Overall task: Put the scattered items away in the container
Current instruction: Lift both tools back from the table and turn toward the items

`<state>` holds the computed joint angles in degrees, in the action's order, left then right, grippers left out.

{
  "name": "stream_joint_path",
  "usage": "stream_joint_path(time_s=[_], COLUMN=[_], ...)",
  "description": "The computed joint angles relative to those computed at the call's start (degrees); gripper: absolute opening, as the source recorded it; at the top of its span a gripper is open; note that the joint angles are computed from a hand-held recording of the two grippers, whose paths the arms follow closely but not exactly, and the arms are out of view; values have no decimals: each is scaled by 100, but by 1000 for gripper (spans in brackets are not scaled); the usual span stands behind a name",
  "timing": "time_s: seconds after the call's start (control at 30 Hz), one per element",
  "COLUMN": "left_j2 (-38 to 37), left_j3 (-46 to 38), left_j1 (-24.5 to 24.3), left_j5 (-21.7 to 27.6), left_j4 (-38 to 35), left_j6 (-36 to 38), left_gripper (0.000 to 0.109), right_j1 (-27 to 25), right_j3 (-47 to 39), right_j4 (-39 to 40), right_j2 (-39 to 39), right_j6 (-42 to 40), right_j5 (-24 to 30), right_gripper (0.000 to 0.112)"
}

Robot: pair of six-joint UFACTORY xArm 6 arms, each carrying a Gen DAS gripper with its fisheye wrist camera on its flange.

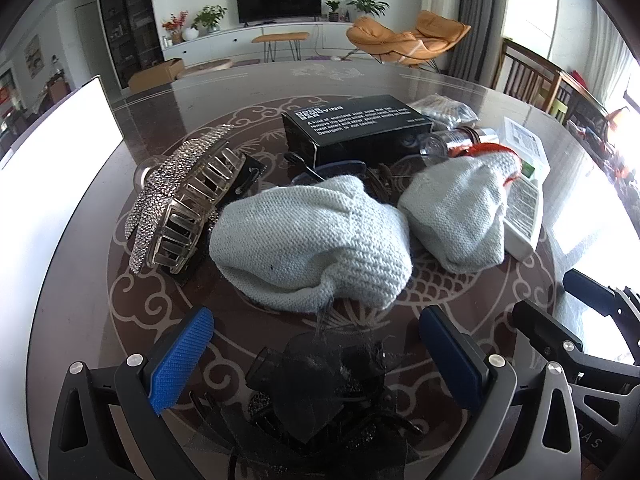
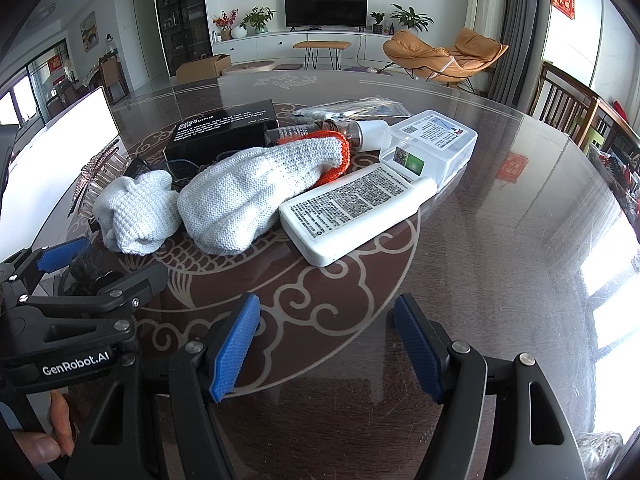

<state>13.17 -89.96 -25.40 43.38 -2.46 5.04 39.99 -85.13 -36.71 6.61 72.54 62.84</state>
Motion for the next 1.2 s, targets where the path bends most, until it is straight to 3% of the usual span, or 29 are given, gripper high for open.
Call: stream_joint_path(time_s=[0.07, 0.23, 0.33, 0.4, 0.47, 0.53, 0.7, 0.83, 0.9, 1.07, 1.2], left_j2=[-230, -1393, -1547, -1593, -1666, -1878, -2562, -2980, -3110, -3130, -2721], left_j3=[200, 1352, 1440, 1488, 1571, 1836, 2485, 2834, 2940, 2919, 2430], left_j1=[71, 449, 634, 717, 784, 835, 1009, 1129, 1174, 1293, 1182], left_j5=[113, -260, -191, -82, 25, 43, -17, -41, -8, 190, 460], left_j4=[-160, -647, -905, -1062, -1055, -1083, -1223, -1319, -1249, -1498, -1737], left_j6=[216, 310, 346, 346, 273, 283, 654, 961, 1043, 1224, 975], left_gripper=[103, 103, 103, 103, 103, 103, 103, 103, 103, 103, 103], right_j1=[71, 476, 536, 359, 159, 58, 238, 132, 115, 195, 396], right_j3=[180, 1192, 1308, 1165, 949, 424, -937, -1421, -1412, -344, 417], right_j4=[26, -295, -361, -86, 332, 1021, 505, 919, 1281, 2302, 1510], right_j2=[-155, -1074, -1248, -1149, -944, -482, 452, 941, 1027, 438, -322], right_j6=[-29, 757, 1023, 869, 565, -251, -323, -840, -1257, -1889, -852], right_j5=[-17, -459, -480, -711, -1273, -1600, -375, -281, -711, -2539, -2290], right_gripper=[70, 70, 70, 70, 70, 70, 70, 70, 70, 70, 70])
